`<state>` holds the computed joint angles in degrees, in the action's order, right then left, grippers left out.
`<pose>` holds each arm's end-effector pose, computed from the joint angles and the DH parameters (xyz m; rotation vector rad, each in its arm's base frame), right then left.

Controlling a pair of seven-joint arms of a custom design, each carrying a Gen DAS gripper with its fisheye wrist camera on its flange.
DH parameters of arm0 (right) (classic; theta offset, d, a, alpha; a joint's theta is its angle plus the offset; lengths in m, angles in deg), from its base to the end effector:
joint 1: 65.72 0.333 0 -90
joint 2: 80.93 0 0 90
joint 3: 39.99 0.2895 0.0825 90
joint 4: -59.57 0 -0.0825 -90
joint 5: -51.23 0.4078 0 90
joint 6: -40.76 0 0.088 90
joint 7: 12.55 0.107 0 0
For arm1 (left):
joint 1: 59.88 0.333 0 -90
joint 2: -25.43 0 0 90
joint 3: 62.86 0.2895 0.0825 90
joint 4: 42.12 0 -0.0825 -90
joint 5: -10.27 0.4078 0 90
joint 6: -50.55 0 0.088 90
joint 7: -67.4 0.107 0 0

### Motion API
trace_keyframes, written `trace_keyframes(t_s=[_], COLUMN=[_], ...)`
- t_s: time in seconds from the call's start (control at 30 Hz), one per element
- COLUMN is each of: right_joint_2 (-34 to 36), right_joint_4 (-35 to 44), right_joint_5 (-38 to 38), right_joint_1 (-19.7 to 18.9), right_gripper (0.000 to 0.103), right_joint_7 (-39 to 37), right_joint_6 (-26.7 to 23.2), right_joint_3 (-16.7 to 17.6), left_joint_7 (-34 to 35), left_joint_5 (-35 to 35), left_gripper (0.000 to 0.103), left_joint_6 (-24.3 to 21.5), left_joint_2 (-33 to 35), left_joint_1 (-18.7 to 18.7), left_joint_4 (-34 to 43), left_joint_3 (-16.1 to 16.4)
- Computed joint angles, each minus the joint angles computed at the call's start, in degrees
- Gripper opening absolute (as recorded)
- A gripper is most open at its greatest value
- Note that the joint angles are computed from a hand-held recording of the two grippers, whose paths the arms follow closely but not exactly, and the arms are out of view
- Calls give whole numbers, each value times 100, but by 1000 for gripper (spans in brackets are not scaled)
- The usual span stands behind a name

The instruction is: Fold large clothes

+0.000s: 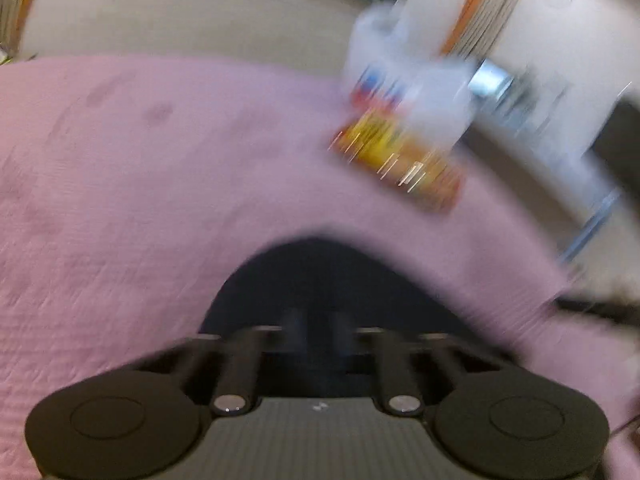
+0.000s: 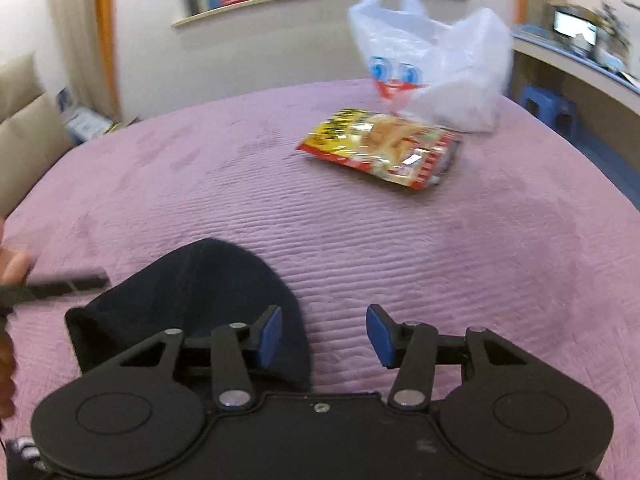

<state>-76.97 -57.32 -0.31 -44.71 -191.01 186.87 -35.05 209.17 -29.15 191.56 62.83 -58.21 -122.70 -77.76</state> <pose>0.5508 0.2790 0.4145 -1.2895 2.1508 -0.6936 0.7511 -0.1338 0.3425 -1.3514 2.5228 -1.1659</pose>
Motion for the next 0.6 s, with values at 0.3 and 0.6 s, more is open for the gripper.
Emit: trace_keyframes(t_s=[0.3, 0.6], right_joint_2=[1492, 1043], right_joint_4=[924, 548], right_joint_5=[2019, 2064], right_joint_1=[-201, -247], right_gripper=[11, 44], right_joint_7=[-1905, -2582], right_joint_6=[521, 1417], right_joint_3=[111, -195], left_joint_7=[-902, 819], left_joint_5=[-246, -852], left_gripper=[3, 29], left_joint_6=[-474, -75], left_joint_2=[560, 331], left_joint_1=[403, 653], left_joint_4=[282, 422], left_joint_3=[30, -418])
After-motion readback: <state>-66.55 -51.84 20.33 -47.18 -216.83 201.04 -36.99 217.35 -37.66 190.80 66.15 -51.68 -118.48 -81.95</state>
